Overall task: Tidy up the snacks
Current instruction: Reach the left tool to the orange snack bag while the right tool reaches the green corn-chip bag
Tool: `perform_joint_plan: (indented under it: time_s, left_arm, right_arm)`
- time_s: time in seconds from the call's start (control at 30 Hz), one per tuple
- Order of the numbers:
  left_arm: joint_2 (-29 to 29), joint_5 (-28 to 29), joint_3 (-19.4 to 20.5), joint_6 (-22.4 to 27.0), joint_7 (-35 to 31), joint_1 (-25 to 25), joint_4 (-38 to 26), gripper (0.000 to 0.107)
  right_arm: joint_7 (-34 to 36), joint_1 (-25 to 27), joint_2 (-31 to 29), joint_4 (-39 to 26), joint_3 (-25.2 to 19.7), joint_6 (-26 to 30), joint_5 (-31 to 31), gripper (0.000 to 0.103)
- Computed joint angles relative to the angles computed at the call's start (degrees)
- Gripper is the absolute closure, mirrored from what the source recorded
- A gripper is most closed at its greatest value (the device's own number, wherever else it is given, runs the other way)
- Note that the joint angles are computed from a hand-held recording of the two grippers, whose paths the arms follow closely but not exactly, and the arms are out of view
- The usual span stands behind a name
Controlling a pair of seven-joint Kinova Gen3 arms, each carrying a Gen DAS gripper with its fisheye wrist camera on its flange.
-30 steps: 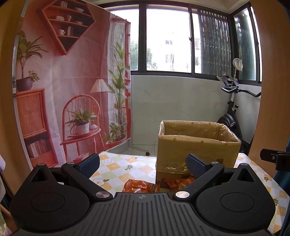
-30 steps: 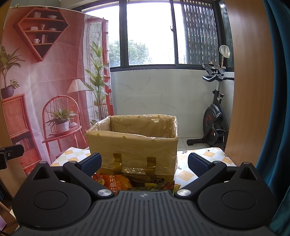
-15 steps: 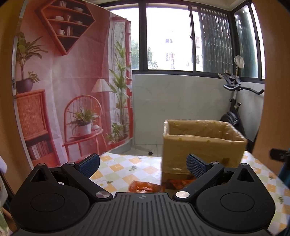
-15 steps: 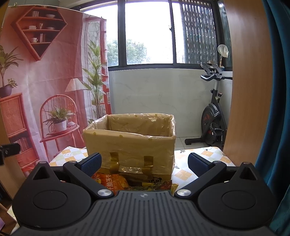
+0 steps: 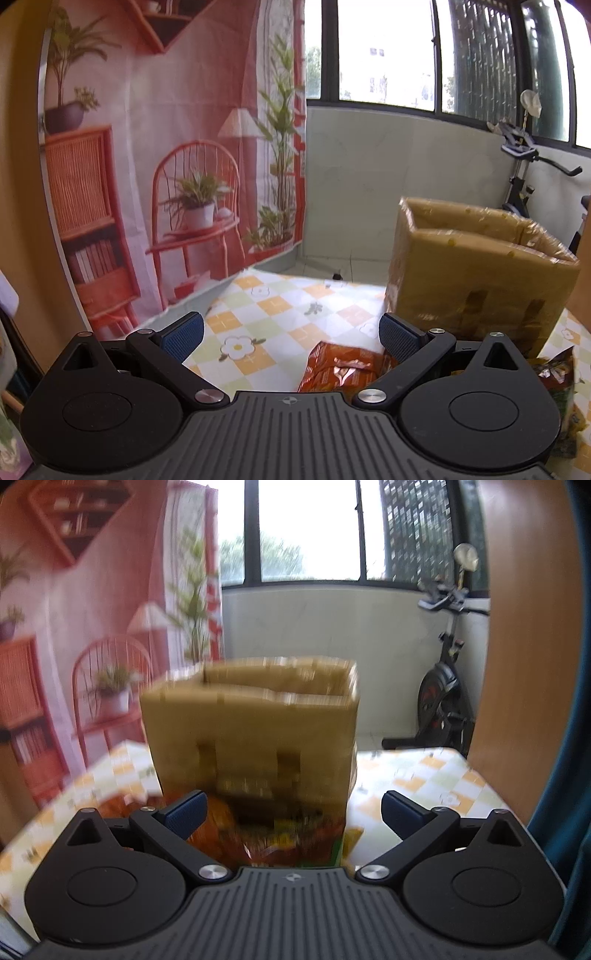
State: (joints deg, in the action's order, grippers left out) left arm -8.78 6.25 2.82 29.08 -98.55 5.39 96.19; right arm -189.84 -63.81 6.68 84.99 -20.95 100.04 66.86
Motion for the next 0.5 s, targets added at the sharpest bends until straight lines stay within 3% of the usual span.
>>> perform_joint_plan:
  time_s: [0.27,0.4,0.5]
  left_arm:
    - [3.8,2.8,-0.9,-0.3,-2.4,-0.3,0.5,0.008]
    - [5.4,2.3,-0.4,-0.2,-2.7,-0.6,-0.4,0.009]
    - [5.9,6.2,-1.0,-0.5,-6.5,-0.6,-0.3,0.009]
  right_arm:
    - [-1.4,5.6,0.0,5.2,1.9,-11.0,-7.6,0.002]
    - [-1.5,7.5,-0.4,6.6,2.4,-14.0,-9.1,0.002]
    - [-3.5,8.2,-0.9,8.2,2.4,-15.3,-8.9,0.002]
